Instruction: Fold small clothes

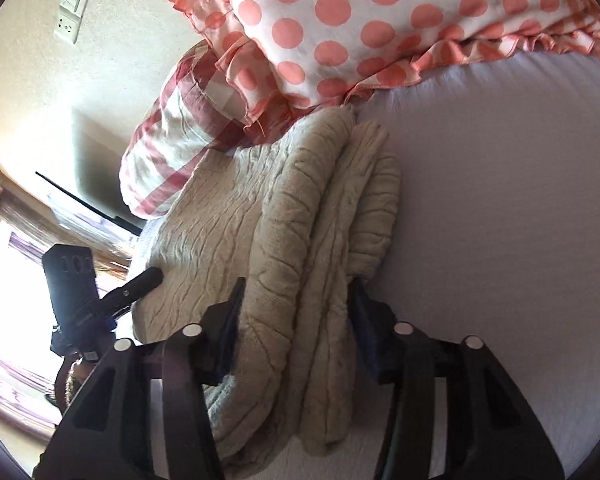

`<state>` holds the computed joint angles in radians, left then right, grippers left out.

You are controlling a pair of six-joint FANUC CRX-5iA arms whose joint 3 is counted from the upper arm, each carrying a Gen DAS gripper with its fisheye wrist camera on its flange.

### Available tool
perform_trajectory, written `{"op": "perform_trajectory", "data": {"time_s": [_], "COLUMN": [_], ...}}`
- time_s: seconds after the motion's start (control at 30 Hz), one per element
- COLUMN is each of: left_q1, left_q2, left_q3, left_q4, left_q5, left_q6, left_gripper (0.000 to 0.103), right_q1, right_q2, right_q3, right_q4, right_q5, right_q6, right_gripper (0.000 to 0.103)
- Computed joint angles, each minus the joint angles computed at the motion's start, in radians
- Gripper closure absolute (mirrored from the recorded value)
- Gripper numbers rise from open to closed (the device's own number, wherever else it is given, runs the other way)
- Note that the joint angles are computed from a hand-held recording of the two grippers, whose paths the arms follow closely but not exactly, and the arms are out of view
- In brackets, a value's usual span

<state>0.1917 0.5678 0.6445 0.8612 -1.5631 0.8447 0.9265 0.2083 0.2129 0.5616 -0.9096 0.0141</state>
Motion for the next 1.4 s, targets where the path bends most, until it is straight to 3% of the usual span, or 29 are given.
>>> {"op": "perform_trajectory", "data": {"time_s": [0.07,0.13,0.17,0.23,0.27,0.33,0.4,0.47,0.53,0.57,0.6,0.67,0.73,0.8,0.9,1.07,1.3,1.4], "left_q1": [0.028,0.056,0.061,0.052,0.037,-0.008,-0.039,-0.037,-0.016,0.002,0.02,0.051,0.068,0.066,0.04,-0.008,0.004,0.001], "left_q2": [-0.091,-0.151,-0.168,-0.178,-0.172,-0.165,-0.157,-0.218,-0.257,-0.278,-0.302,-0.361,-0.41,-0.446,-0.459,-0.444,-0.392,-0.397], "left_q3": [-0.119,-0.208,-0.236,-0.253,-0.241,-0.212,-0.209,-0.287,-0.322,-0.347,-0.373,-0.427,-0.465,-0.482,-0.484,-0.437,-0.379,-0.383], "left_q4": [0.037,0.114,0.152,0.193,0.18,0.086,0.004,0.001,0.008,0.023,0.024,-0.019,-0.092,-0.188,-0.302,-0.462,-0.456,-0.459], "left_q5": [0.066,0.065,0.043,-0.009,-0.029,-0.012,0.014,0.078,0.069,0.06,0.063,0.113,0.177,0.243,0.294,0.31,0.239,0.246], "left_q6": [-0.115,-0.219,-0.256,-0.294,-0.287,-0.237,-0.215,-0.301,-0.341,-0.362,-0.378,-0.394,-0.387,-0.355,-0.321,-0.251,-0.189,-0.18], "left_gripper": [0.047,0.046,0.045,0.033,0.032,0.033,0.037,0.036,0.03,0.026,0.018,0.006,0.003,0.002,0.002,0.002,0.002,0.002], "right_q1": [0.046,0.042,0.032,0.033,0.033,0.023,0.004,0.013,0.063,0.097,0.135,0.202,0.248,0.262,0.245,0.232,0.231,0.23], "right_q2": [-0.05,-0.119,-0.126,-0.077,-0.042,0.03,0.013,0.019,0.033,0.025,0.017,0.031,0.094,0.153,0.174,0.197,0.296,0.318], "right_q3": [-0.088,-0.193,-0.203,-0.105,-0.045,0.036,-0.035,-0.008,0.027,0.005,-0.025,-0.017,0.076,0.158,0.188,0.209,0.342,0.375], "right_q4": [0.204,0.289,0.253,0.033,-0.046,-0.084,-0.037,-0.044,0.046,0.139,0.239,0.346,0.334,0.276,0.15,0.07,0.045,0.041], "right_q5": [-0.003,0.204,0.31,0.363,0.311,0.154,0.205,0.165,0.066,0.025,-0.024,-0.183,-0.381,-0.498,-0.478,-0.461,-0.578,-0.619], "right_q6": [-0.128,-0.192,-0.16,0.026,0.086,0.076,-0.02,0.009,0.023,-0.006,-0.05,-0.073,-0.033,-0.004,0.029,0.013,0.086,0.103], "right_gripper": [0.033,0.021,0.015,0.011,0.01,0.01,0.015,0.015,0.012,0.004,0.001,0.001,0.001,0.001,0.001,0.001,0.001,0.001]}}
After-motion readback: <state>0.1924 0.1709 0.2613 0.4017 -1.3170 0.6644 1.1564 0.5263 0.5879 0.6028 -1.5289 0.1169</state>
